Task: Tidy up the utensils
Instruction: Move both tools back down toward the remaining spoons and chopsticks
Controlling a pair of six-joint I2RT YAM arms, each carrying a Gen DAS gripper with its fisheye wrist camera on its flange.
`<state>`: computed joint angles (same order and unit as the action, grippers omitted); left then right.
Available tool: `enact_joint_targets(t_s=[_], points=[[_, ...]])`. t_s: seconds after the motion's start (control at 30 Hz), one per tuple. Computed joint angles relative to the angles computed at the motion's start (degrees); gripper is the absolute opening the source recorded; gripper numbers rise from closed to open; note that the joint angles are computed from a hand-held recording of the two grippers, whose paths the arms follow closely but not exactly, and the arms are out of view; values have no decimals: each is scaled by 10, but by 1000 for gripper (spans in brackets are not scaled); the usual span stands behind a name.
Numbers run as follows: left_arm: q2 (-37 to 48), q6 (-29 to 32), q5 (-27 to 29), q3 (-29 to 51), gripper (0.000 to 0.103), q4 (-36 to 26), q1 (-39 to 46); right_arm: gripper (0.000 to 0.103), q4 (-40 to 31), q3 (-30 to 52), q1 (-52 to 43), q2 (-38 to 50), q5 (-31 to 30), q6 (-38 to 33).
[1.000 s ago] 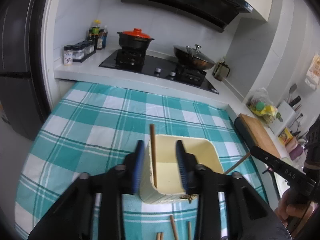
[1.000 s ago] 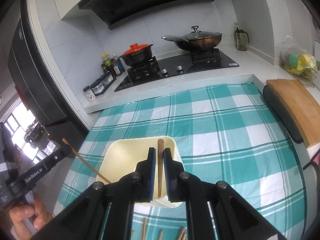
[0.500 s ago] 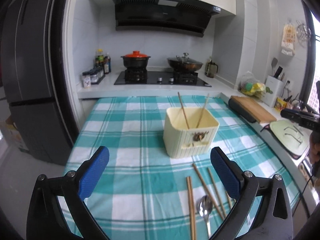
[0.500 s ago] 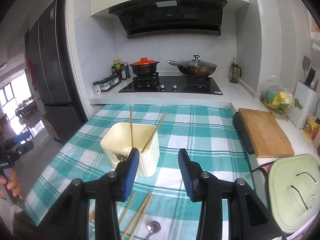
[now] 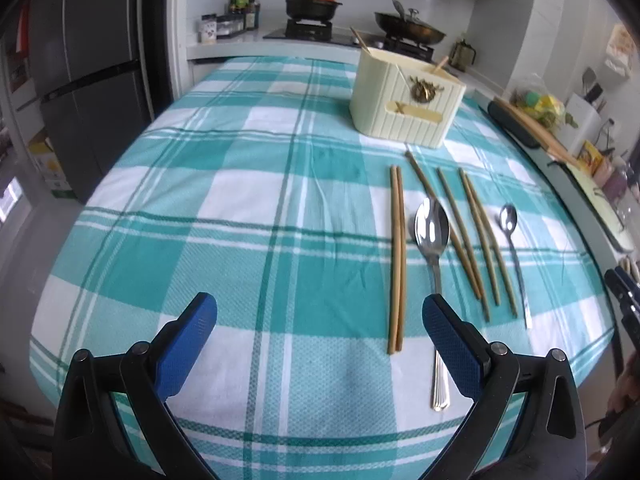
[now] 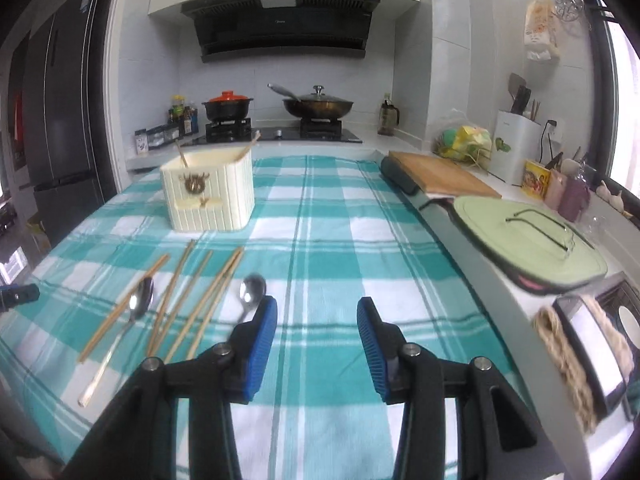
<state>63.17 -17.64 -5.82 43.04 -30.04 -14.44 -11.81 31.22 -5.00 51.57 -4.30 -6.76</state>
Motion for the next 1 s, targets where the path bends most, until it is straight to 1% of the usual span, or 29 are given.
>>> enact_joint_targets(t_s=[0.07, 0.1, 0.17, 0.27, 0.33, 0.4, 0.47, 0.57, 0.7, 0.9, 1.0], points=[[-5, 2, -4, -17, 102, 12, -12, 42, -4, -41, 22, -19, 14, -29], [-5, 3, 3, -21, 102, 17, -12, 42, -8, -56, 32, -28, 22, -39], [9, 1, 19, -15, 102, 26, -9, 42, -14, -72, 34, -43, 18, -39], [53, 8, 27, 9, 102, 46, -6, 42, -11, -68, 41, -29, 10, -20], [98, 31, 14, 33, 102, 61, -11, 42, -2, -65, 53, -16, 8, -14], [141, 55, -3, 56, 102, 73, -18, 42, 7, -63, 76, -11, 21, -8], [179, 77, -7, 75, 102, 86, -21, 42, 8, -61, 95, -11, 27, 1], [224, 94, -8, 100, 102, 91, -23, 42, 3, -61, 114, -11, 32, 7], [256, 97, -9, 115, 102, 100, -21, 42, -3, -63, 116, -6, 34, 7], [293, 106, -22, 136, 102, 101, -19, 42, 0, -53, 102, 16, 20, 13], [298, 107, -4, 140, 103, 101, -8, 42, 4, -51, 104, 21, 18, 13]])
